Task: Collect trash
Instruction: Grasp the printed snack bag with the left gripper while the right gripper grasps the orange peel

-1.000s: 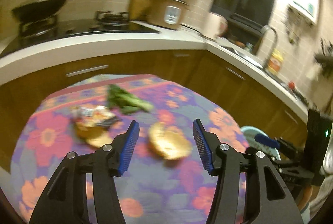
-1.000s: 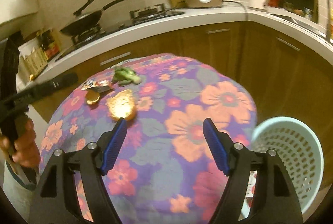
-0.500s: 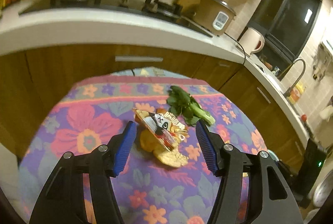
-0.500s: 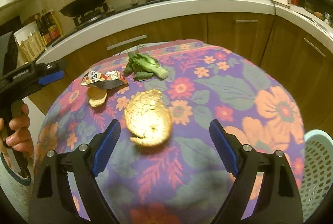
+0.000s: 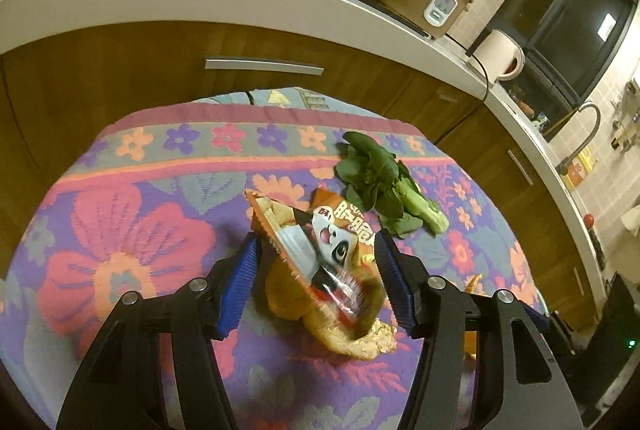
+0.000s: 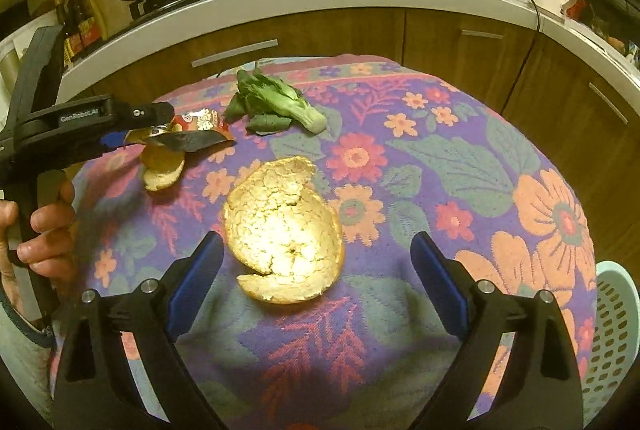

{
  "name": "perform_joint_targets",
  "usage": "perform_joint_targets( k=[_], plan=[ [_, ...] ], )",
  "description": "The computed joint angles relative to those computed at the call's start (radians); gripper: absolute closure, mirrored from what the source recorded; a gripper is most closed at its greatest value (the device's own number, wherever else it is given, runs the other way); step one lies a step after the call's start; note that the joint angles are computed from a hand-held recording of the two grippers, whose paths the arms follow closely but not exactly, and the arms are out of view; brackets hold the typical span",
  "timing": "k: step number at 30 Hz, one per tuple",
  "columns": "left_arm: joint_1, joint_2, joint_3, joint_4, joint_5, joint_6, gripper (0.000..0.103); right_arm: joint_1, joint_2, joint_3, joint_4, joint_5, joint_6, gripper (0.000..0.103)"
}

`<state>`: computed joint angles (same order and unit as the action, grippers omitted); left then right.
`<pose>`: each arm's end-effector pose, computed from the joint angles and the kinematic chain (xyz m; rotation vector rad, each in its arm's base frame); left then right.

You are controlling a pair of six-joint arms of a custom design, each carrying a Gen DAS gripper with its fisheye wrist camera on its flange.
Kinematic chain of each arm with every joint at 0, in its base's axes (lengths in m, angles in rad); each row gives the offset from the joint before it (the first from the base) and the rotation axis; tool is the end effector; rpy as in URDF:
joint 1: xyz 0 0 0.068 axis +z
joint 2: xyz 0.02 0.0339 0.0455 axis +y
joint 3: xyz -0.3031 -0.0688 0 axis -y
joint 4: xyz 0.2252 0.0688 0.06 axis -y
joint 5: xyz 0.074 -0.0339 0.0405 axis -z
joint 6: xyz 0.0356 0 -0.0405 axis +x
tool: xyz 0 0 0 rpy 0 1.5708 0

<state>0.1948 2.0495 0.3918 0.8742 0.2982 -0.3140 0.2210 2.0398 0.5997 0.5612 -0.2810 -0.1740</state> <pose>0.2732 0.0432 0.0767 -0.4481 2.3040 -0.4092 0.3050 0.0787 0.0851 -0.5991 2.3616 0.3647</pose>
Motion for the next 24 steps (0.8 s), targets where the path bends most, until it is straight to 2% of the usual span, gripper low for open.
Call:
perform_joint_targets(
  k=[3, 5, 7, 12, 17, 19, 20, 21, 22, 23, 24],
  plan=[
    [-0.017, 0.005, -0.009, 0.026, -0.034, 0.008, 0.063, -0.002, 0.004, 0.007, -0.007, 0.005, 0.006, 0.013],
    [-0.029, 0.000, -0.029, 0.065, -0.052, 0.018, 0.067, 0.000, 0.007, 0.012, -0.013, 0.006, 0.006, 0.012],
    [-0.040, -0.008, -0.054, 0.104, -0.070, 0.027, 0.078, 0.010, 0.009, 0.018, -0.021, 0.022, 0.002, 0.011],
    [-0.041, -0.051, -0.114, 0.187, -0.053, 0.029, 0.081, 0.059, 0.013, 0.010, -0.013, 0.079, -0.036, 0.009],
    [-0.047, -0.098, -0.155, 0.214, -0.035, 0.026, 0.081, 0.097, 0.020, 0.014, -0.019, 0.142, -0.063, 0.010],
    [-0.058, -0.111, -0.169, 0.222, -0.039, 0.025, 0.081, 0.095, 0.025, 0.026, -0.037, 0.148, -0.058, 0.016],
    [-0.065, -0.118, -0.178, 0.229, -0.042, 0.025, 0.081, 0.091, 0.032, 0.041, -0.059, 0.150, -0.054, 0.027],
    [-0.073, -0.125, -0.188, 0.236, -0.048, 0.023, 0.081, 0.088, 0.038, 0.052, -0.076, 0.148, -0.051, 0.034],
    [-0.084, -0.134, -0.198, 0.241, -0.056, 0.020, 0.081, 0.082, 0.038, 0.054, -0.078, 0.138, -0.047, 0.036],
    [-0.086, -0.136, -0.205, 0.248, -0.056, 0.021, 0.081, 0.081, 0.036, 0.049, -0.072, 0.133, -0.047, 0.046],
    [-0.095, -0.141, -0.214, 0.255, -0.061, 0.020, 0.081, 0.082, 0.032, 0.035, -0.053, 0.128, -0.053, 0.051]
  ],
)
